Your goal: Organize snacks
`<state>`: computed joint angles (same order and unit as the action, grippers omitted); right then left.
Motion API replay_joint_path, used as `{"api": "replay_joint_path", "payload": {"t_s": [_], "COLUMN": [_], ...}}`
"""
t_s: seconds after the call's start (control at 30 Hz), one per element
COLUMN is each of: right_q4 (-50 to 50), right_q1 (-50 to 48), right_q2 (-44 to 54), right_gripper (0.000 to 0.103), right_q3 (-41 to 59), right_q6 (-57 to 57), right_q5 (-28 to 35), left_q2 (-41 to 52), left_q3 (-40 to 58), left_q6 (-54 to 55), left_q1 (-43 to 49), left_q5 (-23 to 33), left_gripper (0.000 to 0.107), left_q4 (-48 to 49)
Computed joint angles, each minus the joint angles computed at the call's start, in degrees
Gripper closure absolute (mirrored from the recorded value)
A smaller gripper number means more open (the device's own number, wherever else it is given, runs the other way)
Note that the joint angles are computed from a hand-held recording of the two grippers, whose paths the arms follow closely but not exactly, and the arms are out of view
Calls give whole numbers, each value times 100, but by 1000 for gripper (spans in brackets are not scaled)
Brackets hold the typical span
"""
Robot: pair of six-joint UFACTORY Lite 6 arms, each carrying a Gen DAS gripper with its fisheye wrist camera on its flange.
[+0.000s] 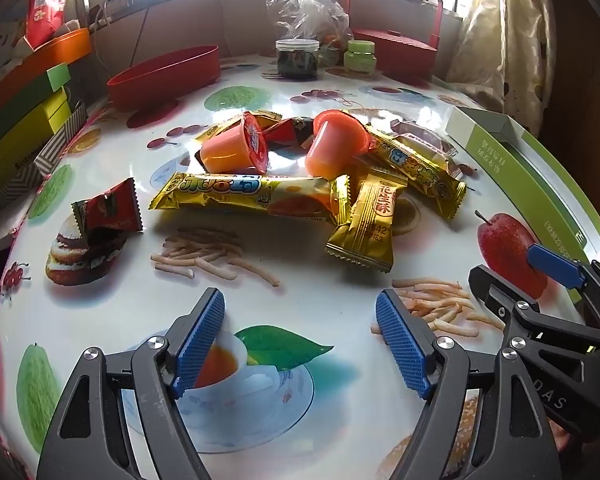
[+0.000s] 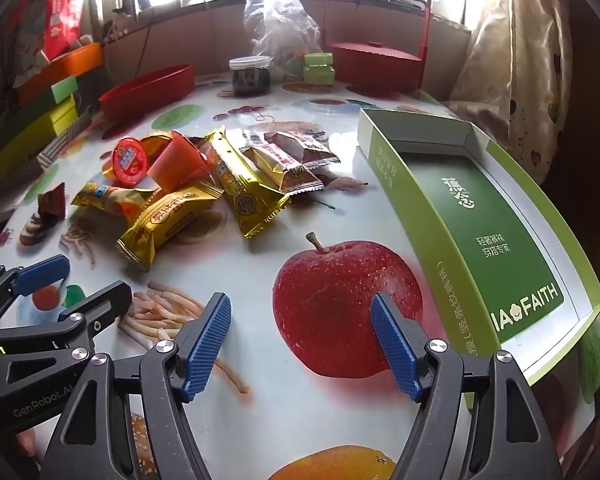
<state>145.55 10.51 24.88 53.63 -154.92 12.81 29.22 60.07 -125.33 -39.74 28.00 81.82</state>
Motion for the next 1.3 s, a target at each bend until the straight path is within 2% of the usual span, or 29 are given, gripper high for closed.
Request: {"api": "replay_joint_path", "payload": {"t_s": [1.3], "right_q4": [216], "right_q1": [-18], "right_q2": [-28], "right_gripper": [30], "right_q3": [-81], "right_q6": [-228], "right_q5": [98], "left_q2": [35], "left_q3": [32], "left_q6": [-64], "left_q1": [-18], "left_q5": [30], "left_gripper": [28], "left_q4": [56]}}
